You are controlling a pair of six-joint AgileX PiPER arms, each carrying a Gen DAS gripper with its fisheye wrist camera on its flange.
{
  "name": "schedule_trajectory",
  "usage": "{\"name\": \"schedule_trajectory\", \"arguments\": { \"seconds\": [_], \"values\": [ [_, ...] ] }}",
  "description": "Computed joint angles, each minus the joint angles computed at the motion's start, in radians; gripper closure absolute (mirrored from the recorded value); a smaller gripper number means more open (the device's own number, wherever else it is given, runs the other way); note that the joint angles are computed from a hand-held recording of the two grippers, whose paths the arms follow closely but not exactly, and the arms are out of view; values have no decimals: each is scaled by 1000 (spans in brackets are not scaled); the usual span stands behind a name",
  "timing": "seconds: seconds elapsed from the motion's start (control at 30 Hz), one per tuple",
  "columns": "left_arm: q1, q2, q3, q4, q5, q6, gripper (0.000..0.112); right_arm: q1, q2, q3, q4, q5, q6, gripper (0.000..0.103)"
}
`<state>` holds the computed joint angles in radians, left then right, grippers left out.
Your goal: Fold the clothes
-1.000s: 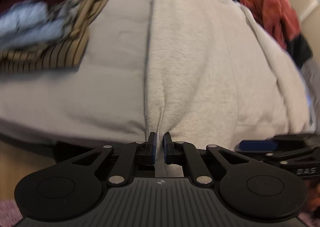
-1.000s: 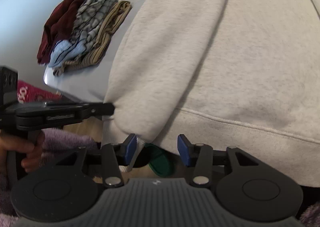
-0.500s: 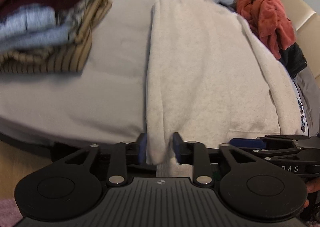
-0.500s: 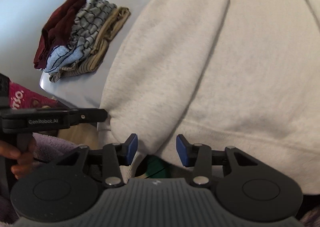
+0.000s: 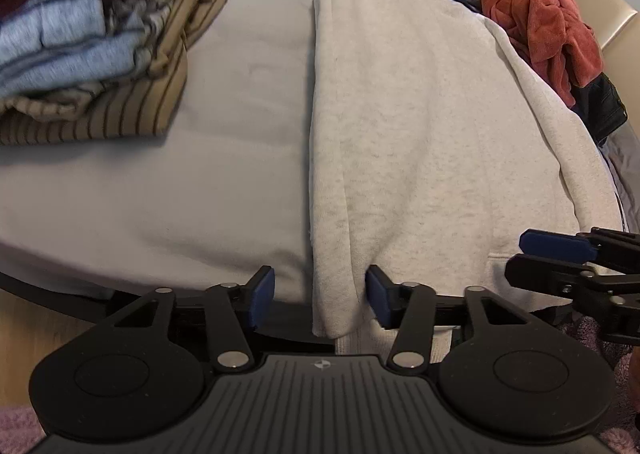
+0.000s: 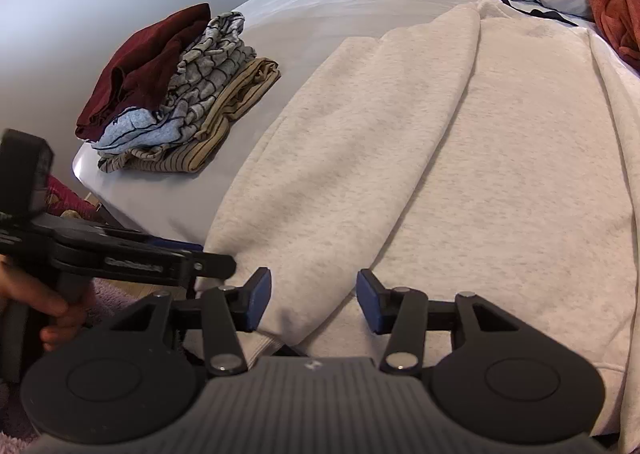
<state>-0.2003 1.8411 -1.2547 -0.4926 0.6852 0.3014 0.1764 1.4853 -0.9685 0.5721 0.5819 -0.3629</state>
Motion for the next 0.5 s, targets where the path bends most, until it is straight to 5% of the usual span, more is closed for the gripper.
{"name": "schedule_trajectory", "arguments": {
  "seconds": [0.13, 0.2, 0.5],
  "values": [
    [0, 3, 13, -19, -21, 38, 73, 4, 14, -8, -13, 3, 15, 51],
    [4, 2, 15, -51, -12, 70, 97, 9, 19, -9, -17, 4, 15, 51],
    [12, -75, 55, -187, -2, 229, 105, 33, -5, -3, -66, -20, 51, 51]
  ]
}}
